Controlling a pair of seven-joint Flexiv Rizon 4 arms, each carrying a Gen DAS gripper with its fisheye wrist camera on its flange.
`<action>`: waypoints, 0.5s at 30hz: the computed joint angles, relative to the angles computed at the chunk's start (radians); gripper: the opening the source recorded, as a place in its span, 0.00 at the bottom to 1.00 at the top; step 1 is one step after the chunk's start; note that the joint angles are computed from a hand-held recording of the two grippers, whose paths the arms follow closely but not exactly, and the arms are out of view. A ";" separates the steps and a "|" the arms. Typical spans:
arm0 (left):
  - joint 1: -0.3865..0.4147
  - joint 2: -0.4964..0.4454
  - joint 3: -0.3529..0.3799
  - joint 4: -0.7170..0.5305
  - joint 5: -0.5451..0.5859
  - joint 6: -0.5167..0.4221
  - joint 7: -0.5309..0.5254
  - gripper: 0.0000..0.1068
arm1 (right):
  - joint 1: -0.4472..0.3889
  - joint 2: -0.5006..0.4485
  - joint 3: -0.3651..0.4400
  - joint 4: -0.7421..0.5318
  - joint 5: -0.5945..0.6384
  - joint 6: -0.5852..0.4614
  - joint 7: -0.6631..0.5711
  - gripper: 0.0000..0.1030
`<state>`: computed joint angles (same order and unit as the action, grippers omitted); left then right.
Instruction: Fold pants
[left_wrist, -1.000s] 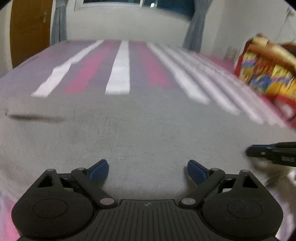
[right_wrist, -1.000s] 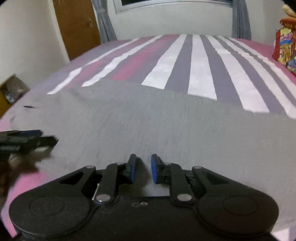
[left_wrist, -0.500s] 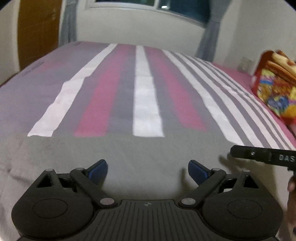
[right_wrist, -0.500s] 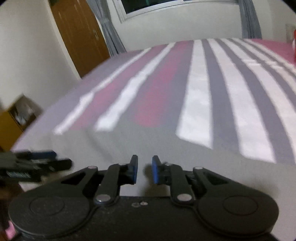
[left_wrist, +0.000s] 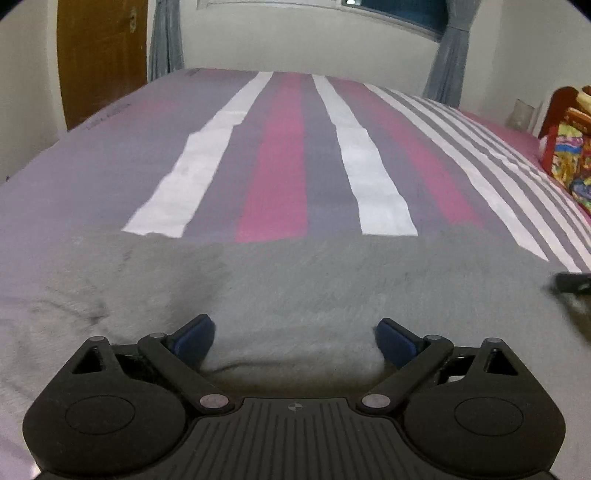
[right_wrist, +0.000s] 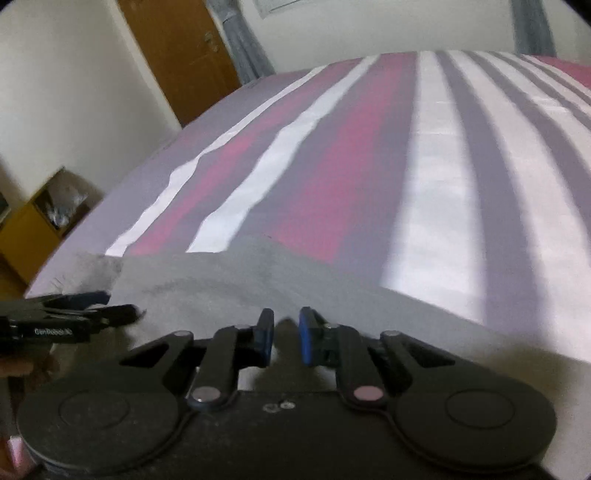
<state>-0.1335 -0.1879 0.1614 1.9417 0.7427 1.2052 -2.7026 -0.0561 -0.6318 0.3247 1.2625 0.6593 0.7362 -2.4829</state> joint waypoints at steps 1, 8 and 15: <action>0.002 0.014 -0.001 0.021 -0.006 0.005 0.013 0.89 | -0.026 0.004 -0.006 0.003 0.006 0.015 -0.035 0.24; 0.003 0.089 -0.026 0.103 0.028 -0.015 -0.047 0.89 | -0.224 -0.138 -0.134 -0.227 -0.020 0.008 0.231 0.21; -0.004 0.175 -0.096 0.129 0.106 -0.077 -0.210 0.89 | -0.322 -0.145 -0.178 -0.237 -0.109 0.187 0.407 0.34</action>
